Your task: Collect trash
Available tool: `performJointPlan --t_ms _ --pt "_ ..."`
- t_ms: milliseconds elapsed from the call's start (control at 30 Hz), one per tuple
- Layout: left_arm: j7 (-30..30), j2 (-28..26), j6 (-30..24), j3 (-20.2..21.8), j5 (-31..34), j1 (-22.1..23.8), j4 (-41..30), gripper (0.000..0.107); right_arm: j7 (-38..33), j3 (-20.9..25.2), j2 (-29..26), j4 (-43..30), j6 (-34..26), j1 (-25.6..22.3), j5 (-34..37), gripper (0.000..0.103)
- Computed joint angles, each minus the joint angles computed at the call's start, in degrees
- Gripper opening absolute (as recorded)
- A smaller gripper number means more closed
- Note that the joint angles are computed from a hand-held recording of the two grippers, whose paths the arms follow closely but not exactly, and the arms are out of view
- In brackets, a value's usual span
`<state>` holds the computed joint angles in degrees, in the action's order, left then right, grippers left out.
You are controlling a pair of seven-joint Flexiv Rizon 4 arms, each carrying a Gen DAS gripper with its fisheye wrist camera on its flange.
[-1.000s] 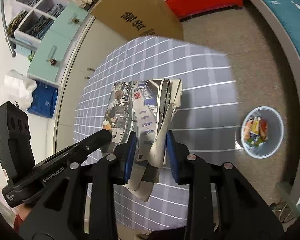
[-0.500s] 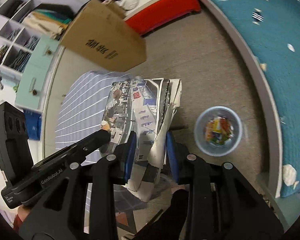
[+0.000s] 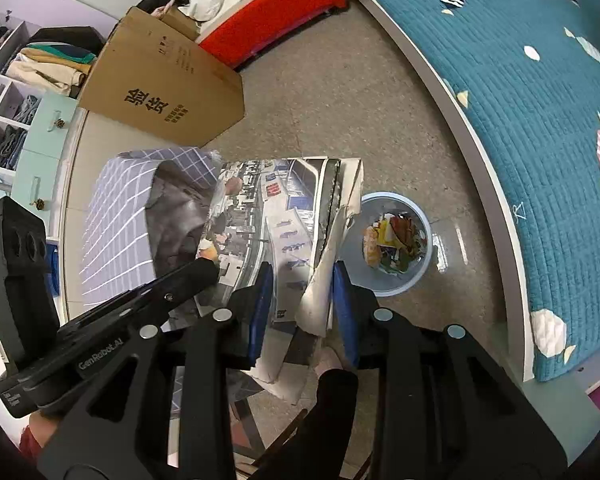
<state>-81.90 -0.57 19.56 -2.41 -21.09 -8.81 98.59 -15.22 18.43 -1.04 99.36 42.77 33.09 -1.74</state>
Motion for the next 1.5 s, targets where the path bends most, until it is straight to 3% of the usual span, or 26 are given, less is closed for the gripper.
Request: performJointPlan --t_ms 333,400,467,700,967,1233,1500 --pt "-1.19 -2.99 1.0 -0.7 1.29 -0.38 -1.56 0.024 -1.29 -0.84 -2.25 -0.62 -0.77 -0.53 -0.46 0.033" --pt "-2.46 -3.68 -0.14 -0.74 3.07 -0.41 -2.3 0.053 -1.84 -1.11 -3.31 -1.57 -3.83 -0.49 -1.0 0.05" --pt "-4.83 -4.28 -1.44 -0.56 5.84 -0.4 -3.12 0.065 -1.97 -1.22 -3.79 -1.67 -5.48 -0.54 -1.19 0.054" --pt "-5.97 -2.41 -1.47 0.16 8.24 0.1 -2.32 0.068 -3.01 -0.85 -2.87 -1.39 -6.71 -0.57 -0.36 0.054" --pt "-8.4 2.44 -0.8 0.63 9.98 0.49 -1.7 0.071 -6.14 -0.05 -1.81 -3.85 -7.78 1.17 -4.19 0.056" --pt "-9.49 9.0 -2.8 1.23 13.2 1.81 -3.13 0.075 -6.85 0.68 -0.16 -7.56 -9.86 3.19 -10.62 0.061" --pt "-9.57 17.21 -0.97 1.45 16.47 3.38 -3.85 0.08 -6.53 2.34 1.27 -11.76 -14.79 6.06 -19.18 0.068"
